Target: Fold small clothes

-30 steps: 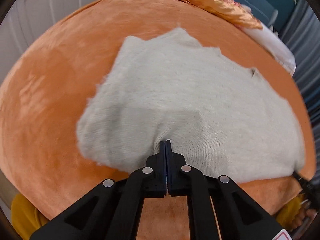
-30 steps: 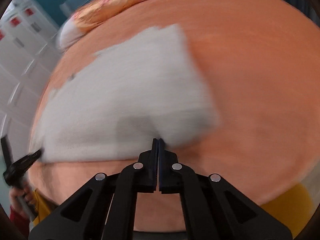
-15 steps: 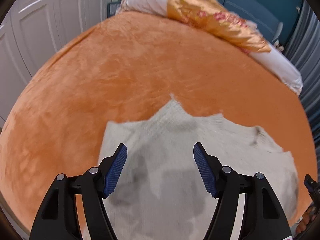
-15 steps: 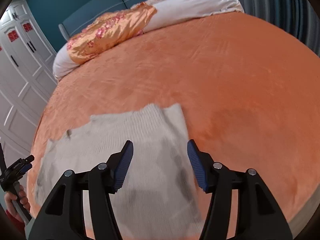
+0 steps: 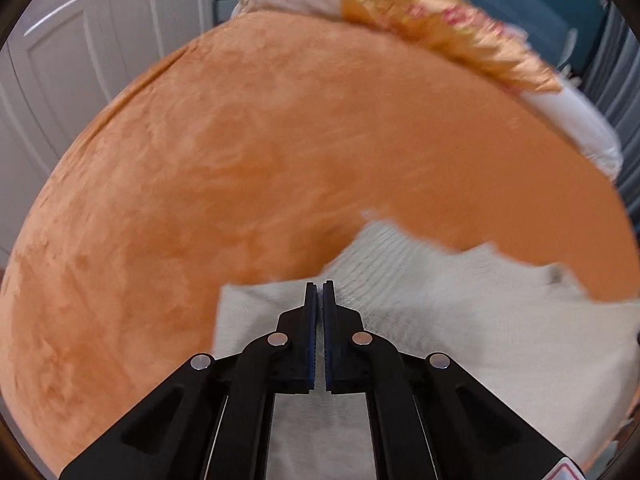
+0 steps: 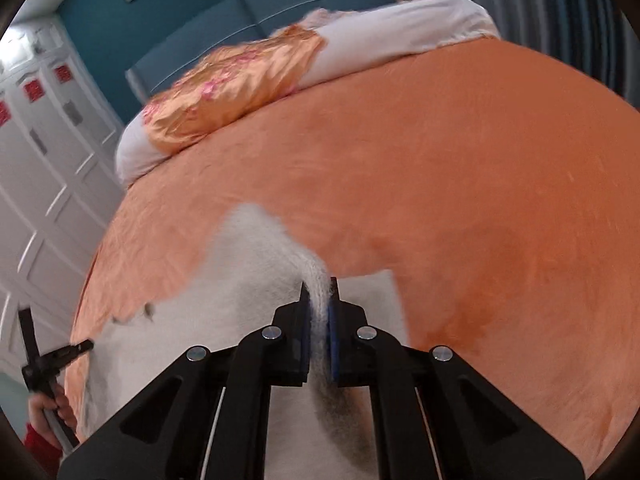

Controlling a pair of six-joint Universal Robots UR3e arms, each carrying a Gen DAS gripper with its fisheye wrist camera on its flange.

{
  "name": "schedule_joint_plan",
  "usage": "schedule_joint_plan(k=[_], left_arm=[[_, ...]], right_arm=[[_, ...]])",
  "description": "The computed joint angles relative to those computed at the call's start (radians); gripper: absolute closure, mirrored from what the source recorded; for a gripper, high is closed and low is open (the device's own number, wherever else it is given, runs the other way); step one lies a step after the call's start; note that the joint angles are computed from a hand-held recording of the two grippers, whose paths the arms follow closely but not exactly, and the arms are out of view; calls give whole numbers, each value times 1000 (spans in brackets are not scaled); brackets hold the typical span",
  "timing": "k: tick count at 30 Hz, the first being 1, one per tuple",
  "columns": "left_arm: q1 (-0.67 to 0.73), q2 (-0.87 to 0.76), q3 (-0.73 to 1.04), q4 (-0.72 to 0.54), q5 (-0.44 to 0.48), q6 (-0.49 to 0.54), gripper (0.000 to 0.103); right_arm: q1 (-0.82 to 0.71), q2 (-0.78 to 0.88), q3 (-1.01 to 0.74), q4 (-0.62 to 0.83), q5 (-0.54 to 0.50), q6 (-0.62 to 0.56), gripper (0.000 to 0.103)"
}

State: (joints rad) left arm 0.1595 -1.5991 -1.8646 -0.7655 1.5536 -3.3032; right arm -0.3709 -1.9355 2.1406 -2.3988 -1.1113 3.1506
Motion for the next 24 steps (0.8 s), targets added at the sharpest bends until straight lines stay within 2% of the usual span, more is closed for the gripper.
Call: schedule_joint_plan(k=[2,3,4,5,8,11,12,14,18,21,24], left_arm=[[15,-44,-43,50,5,-16,100],[10,-48,-58,86,15,-22,100],[1,-45,-52,82,26,-29,100],[-9,-42,-37,65,33,-38,99],[-27,28,-1,-15,31,-63,92],[-96,196,-44,-16,55,-84,92],[-145,250,-53,-20,61,-85,89],[-241,292,-58,-34,84,-110,71],[-462,241,-67,-65,90,-213,70],[-558,172,-93,-77,132,-266,70],[-569,179,-158,-82,161,-300,69]], right_arm=[[20,107,5,-1,-79,-11,97],[22,168,12,24,-93,-38,97],[31,186,34,-11,-102,-32,97],[35,162,47,-30,-110,-34,95],[80,86,-9,52,-140,9,93],[162,-47,-11,53,-186,39,92],[202,-104,-12,87,-164,35,92],[348,-147,-22,116,-170,58,92],[656,-54,-52,89,-173,157,93],[854,84,-73,-1,-250,228,93],[858,104,-34,-8,-294,231,97]])
